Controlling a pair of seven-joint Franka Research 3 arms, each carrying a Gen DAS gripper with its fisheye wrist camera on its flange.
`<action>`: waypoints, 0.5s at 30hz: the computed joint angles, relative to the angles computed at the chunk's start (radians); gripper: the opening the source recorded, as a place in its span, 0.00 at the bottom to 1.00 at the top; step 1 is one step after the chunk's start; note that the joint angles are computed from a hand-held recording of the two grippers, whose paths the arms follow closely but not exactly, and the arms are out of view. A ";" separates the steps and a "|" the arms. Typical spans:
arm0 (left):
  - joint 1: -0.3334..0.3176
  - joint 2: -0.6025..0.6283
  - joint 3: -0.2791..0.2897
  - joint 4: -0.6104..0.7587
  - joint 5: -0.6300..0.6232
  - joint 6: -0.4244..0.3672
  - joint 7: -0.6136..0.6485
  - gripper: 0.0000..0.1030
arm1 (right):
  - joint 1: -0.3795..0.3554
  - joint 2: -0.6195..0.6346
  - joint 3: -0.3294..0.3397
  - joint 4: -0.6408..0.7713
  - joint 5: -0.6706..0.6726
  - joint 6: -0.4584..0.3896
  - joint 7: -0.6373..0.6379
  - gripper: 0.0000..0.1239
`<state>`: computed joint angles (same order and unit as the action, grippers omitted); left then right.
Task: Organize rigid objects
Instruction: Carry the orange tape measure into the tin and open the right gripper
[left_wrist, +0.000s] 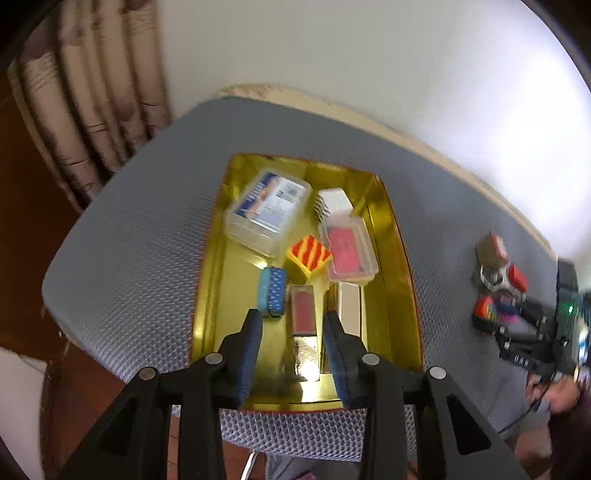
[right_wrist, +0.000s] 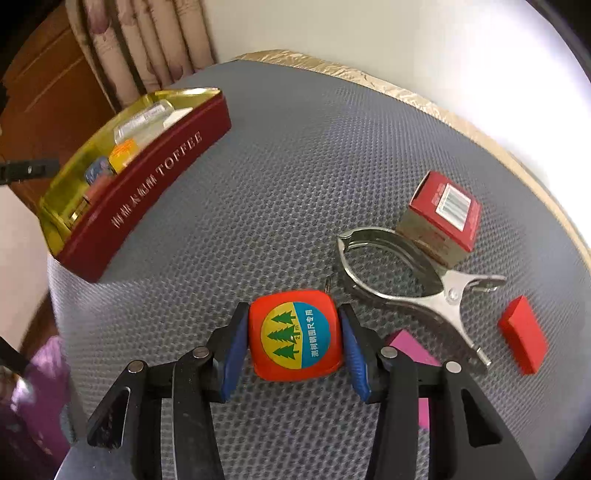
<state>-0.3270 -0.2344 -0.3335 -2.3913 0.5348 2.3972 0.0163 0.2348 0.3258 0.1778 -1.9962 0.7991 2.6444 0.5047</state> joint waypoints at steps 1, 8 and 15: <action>0.004 -0.020 -0.018 -0.007 0.027 -0.023 -0.054 0.34 | -0.010 -0.008 0.007 -0.003 0.024 -0.016 -0.005 0.36; -0.034 -0.097 -0.124 -0.017 0.125 -0.370 -0.338 0.46 | -0.019 -0.077 0.002 0.002 0.127 -0.154 -0.011 0.36; -0.097 -0.075 -0.098 -0.012 0.083 -0.546 -0.392 0.46 | 0.060 -0.134 0.021 0.044 0.227 -0.258 -0.050 0.36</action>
<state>-0.4237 -0.3090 -0.4319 -2.4034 0.6180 1.8515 -0.3758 0.2944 0.1919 0.1988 -1.9523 1.0266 2.3865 0.4551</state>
